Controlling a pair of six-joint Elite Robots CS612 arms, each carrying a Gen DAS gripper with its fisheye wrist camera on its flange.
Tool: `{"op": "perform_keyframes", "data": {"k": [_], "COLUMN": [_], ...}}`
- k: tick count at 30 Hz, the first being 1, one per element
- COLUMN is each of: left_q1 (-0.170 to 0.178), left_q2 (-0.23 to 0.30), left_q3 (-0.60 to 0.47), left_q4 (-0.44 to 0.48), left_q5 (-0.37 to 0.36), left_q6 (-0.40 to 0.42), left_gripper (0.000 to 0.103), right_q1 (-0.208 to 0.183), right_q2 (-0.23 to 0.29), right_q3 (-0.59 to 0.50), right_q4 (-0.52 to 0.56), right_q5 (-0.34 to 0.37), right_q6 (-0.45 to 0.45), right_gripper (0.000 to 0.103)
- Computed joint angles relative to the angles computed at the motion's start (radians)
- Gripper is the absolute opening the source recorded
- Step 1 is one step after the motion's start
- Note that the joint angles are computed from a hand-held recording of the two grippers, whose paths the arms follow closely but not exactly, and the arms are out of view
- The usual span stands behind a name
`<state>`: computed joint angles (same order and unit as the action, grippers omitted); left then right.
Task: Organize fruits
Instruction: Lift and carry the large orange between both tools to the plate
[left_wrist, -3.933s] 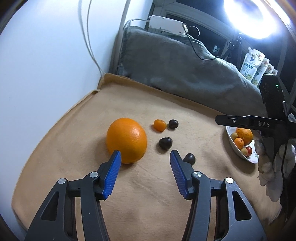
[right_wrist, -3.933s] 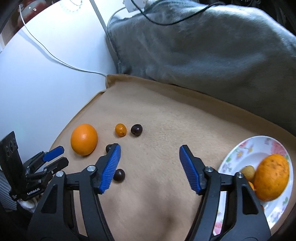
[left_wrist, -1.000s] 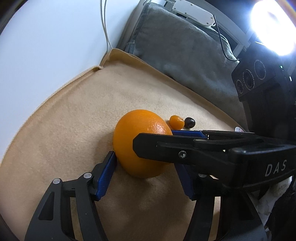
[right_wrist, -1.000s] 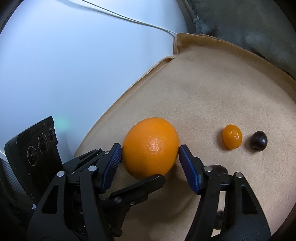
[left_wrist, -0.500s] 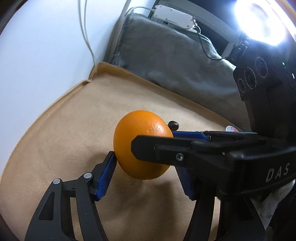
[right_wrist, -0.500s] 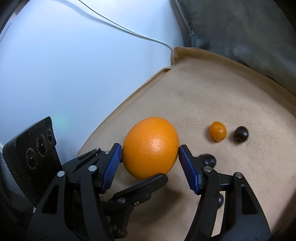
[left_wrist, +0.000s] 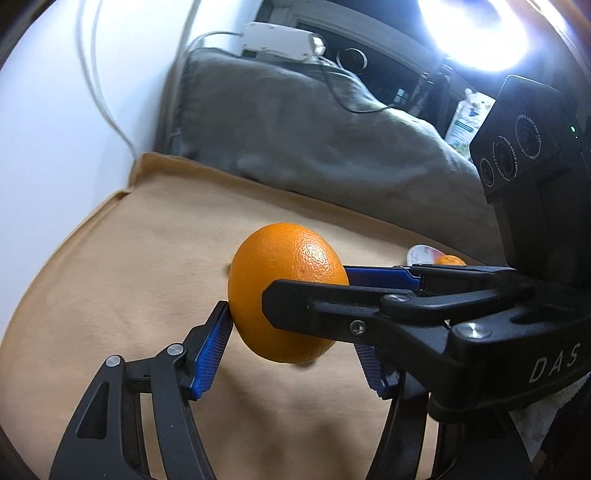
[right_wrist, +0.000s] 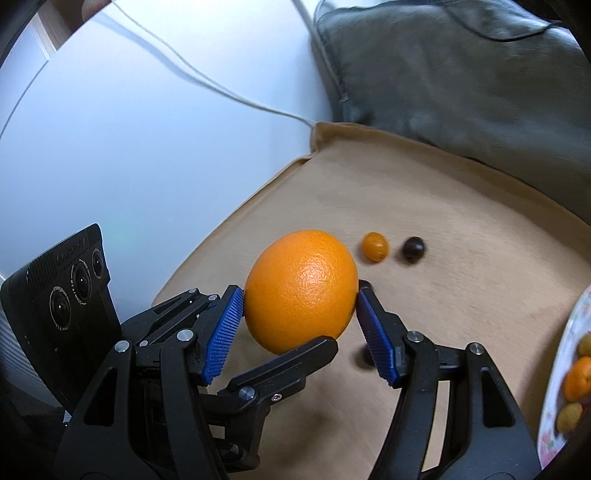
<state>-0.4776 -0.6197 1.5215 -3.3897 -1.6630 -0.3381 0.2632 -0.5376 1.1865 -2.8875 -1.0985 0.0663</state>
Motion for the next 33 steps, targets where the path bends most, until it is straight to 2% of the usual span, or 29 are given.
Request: {"op": "perform_keyframes", "data": {"k": [16, 33], "left_q1": [-0.061, -0.105], "left_q2": [0.014, 0.047], "left_q3": [-0.06, -0.147], "left_q4": [0.023, 0.106], "left_q5": [-0.062, -0.117], "left_q6": [0.065, 0.12], "left_gripper": [0.063, 0.063], "right_q1": [-0.06, -0.114], "right_q2": [-0.116, -0.153], "right_q3": [0.226, 0.333], "right_q4": [-0.182, -0.268], "right_q5": [-0.071, -0.109], "right_q6": [0.072, 0.137], "right_gripper": [0.067, 0.067]}}
